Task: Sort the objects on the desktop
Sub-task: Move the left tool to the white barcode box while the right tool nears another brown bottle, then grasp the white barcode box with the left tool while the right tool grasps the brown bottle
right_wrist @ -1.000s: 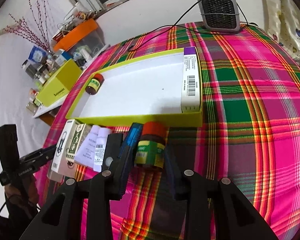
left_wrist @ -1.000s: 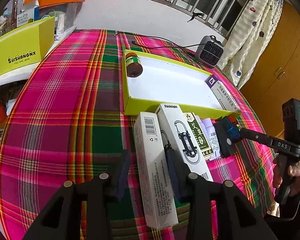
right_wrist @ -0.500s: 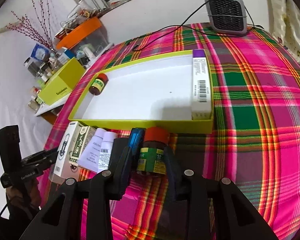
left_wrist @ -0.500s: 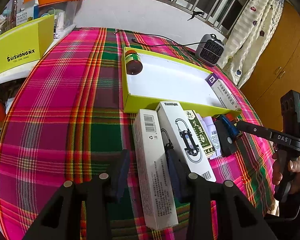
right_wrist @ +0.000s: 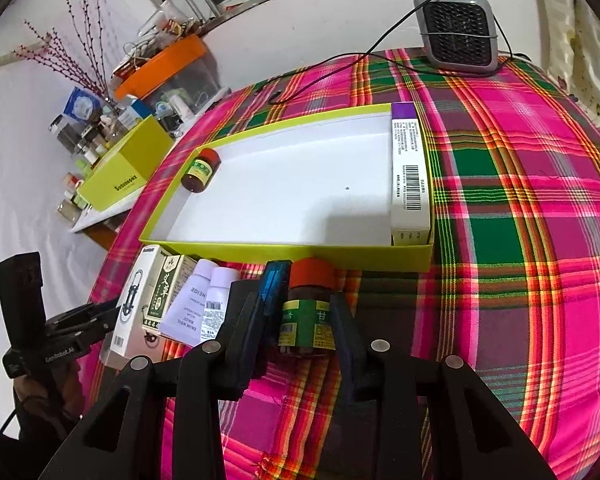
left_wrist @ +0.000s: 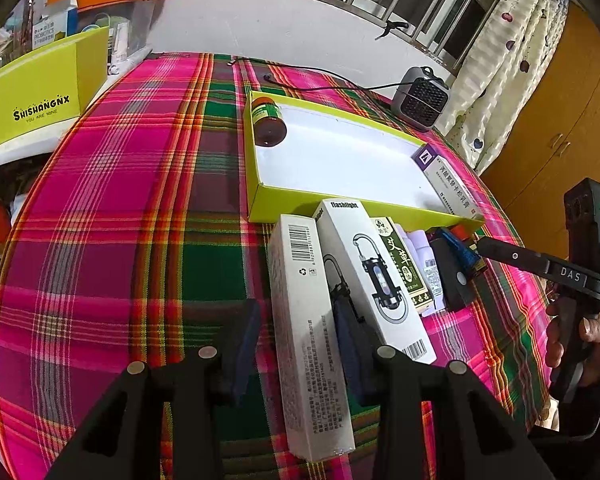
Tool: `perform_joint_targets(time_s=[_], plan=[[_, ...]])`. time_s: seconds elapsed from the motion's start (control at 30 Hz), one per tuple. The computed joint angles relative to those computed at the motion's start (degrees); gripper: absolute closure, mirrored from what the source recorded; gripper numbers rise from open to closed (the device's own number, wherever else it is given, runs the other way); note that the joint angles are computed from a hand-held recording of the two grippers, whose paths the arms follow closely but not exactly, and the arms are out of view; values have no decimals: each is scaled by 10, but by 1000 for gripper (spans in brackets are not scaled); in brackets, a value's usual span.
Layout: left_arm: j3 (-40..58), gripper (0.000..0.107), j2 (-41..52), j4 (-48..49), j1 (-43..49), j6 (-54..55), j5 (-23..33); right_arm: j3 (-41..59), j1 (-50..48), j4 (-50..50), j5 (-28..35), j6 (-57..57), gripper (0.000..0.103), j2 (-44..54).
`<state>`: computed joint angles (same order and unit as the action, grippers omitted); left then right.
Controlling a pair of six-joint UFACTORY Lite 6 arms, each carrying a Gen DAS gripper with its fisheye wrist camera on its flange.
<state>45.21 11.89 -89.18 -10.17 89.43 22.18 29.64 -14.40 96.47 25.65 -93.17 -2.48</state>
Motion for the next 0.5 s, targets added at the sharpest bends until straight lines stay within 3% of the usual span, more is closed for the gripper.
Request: perform_joint_targets(time_s=[0.13,0.33,0.5], plan=[[-1,69,0,-2,2,4,-1,-15,0,0,-9,-8,67,-26],[-3,69,0,4,-5,1,-10,-37,40,17,-79,-45,66,-56],[-9,69,-8,12,-7,-3,-14,-35,48,51,-85,-76,66,-49]])
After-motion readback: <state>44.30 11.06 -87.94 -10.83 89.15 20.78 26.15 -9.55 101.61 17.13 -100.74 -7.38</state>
